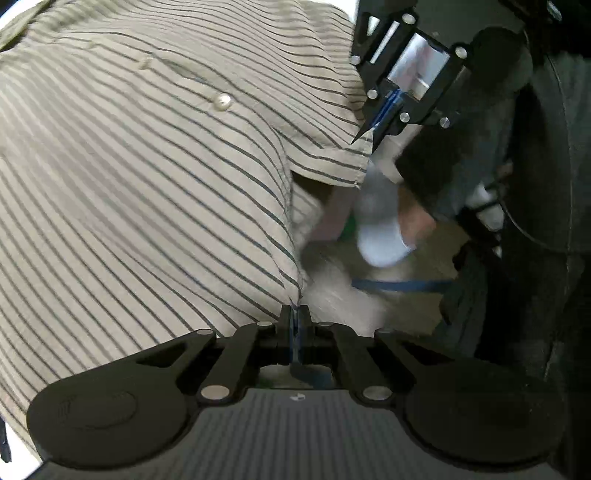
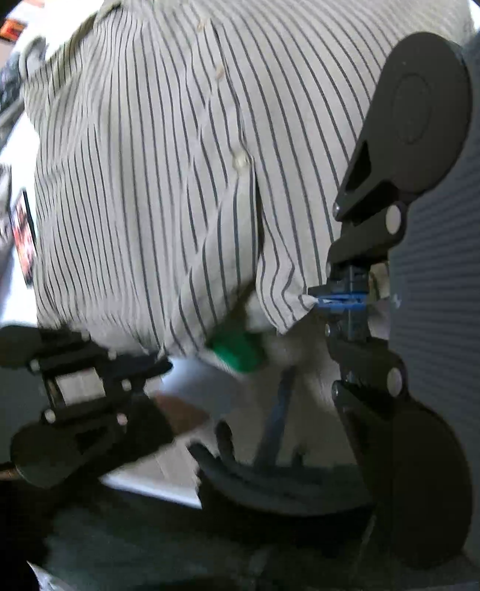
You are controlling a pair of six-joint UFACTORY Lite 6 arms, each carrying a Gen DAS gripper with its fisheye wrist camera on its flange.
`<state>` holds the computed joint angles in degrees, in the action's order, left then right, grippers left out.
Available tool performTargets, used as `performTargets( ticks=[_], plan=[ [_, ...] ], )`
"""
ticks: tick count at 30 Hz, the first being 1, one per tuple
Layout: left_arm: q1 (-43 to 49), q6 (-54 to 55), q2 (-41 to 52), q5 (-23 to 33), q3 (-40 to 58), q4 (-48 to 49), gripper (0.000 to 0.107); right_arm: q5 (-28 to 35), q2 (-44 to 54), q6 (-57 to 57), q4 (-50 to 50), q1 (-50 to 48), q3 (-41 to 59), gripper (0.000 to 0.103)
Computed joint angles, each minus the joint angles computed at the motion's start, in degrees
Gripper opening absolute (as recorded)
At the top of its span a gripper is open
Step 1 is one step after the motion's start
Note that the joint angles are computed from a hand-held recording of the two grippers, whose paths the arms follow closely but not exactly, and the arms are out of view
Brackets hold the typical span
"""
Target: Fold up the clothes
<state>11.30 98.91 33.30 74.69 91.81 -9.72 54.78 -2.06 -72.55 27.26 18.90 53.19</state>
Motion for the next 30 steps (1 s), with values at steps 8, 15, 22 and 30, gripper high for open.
performTargets(
  ticks=[8,15,22,30],
  plan=[
    [-1.0,3.3,-5.0,-3.1,-10.0,6.2,0.0,5.6,0.1,-1.9,-1.2,1.4,-2.8,0.003],
    [-1.4,3.5,-6.4,-4.1,-13.3,10.4,0.0,8.7,0.5,-3.2,-0.8,2.1,-4.1,0.002],
    [-2.1,0.3,-6.1,-4.6,-7.8,12.0,0.001,8.2,1.4,-0.4,-2.7,0.2,0.2,0.022],
    [-4.6,3.8,2.2,6.0,20.5,7.5,0.015,20.6,16.5,-0.4,3.7,-12.8,32.6,0.047]
  ],
)
